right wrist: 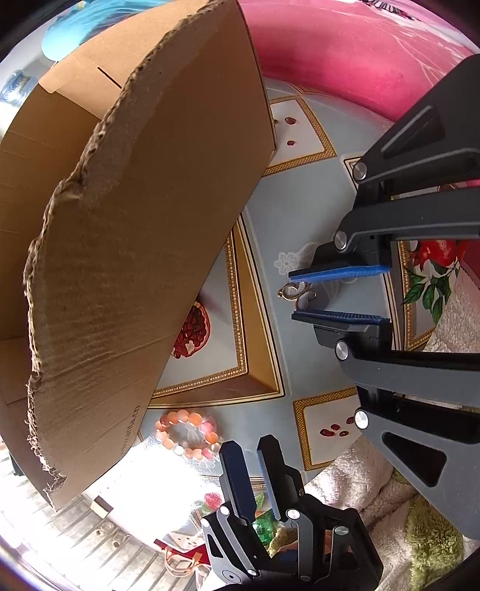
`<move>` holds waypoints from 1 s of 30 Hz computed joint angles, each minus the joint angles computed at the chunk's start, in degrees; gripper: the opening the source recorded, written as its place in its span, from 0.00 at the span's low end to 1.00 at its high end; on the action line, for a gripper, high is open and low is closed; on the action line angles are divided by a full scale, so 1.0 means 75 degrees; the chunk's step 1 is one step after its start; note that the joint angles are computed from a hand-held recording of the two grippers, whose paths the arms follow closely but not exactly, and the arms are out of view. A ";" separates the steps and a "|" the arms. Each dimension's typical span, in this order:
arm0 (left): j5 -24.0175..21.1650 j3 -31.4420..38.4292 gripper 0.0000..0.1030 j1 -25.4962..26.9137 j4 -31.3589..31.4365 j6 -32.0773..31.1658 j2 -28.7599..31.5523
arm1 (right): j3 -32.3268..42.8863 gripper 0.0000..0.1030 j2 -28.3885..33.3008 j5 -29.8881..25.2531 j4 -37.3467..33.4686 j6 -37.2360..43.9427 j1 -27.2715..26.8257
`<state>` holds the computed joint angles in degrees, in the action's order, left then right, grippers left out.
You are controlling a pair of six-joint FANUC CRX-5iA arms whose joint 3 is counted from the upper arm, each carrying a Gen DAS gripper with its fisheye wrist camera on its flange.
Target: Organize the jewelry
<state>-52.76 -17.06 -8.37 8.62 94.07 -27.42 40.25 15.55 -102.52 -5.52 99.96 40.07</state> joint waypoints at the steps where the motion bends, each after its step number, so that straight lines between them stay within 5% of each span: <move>1: 0.0004 -0.0017 0.20 0.0007 0.0005 -0.0008 -0.0025 | -0.0047 0.15 -0.0028 0.0028 0.0001 -0.0015 0.0000; 13: -0.0009 -0.0054 0.20 0.0050 0.0011 -0.0082 -0.0137 | 0.0049 0.05 -0.0028 -0.0096 -0.0201 -0.0136 -0.0091; 16: -0.0015 -0.0042 0.20 0.0038 -0.0006 -0.0076 -0.0144 | 0.0107 0.07 -0.0068 -0.0086 -0.0289 -0.0304 -0.0084; 20: -0.0055 -0.0004 0.20 0.0013 -0.0033 -0.0053 -0.0117 | 0.0143 0.26 -0.0034 -0.0051 -0.0111 -0.0359 0.0043; 30: -0.0024 -0.0077 0.20 0.0133 0.0117 -0.0134 -0.0180 | 0.0442 0.16 0.0237 -0.0399 0.0082 -0.0157 0.0148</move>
<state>-52.94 -17.64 -7.37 9.50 93.06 -28.77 43.56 17.33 -105.51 -4.91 98.78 41.18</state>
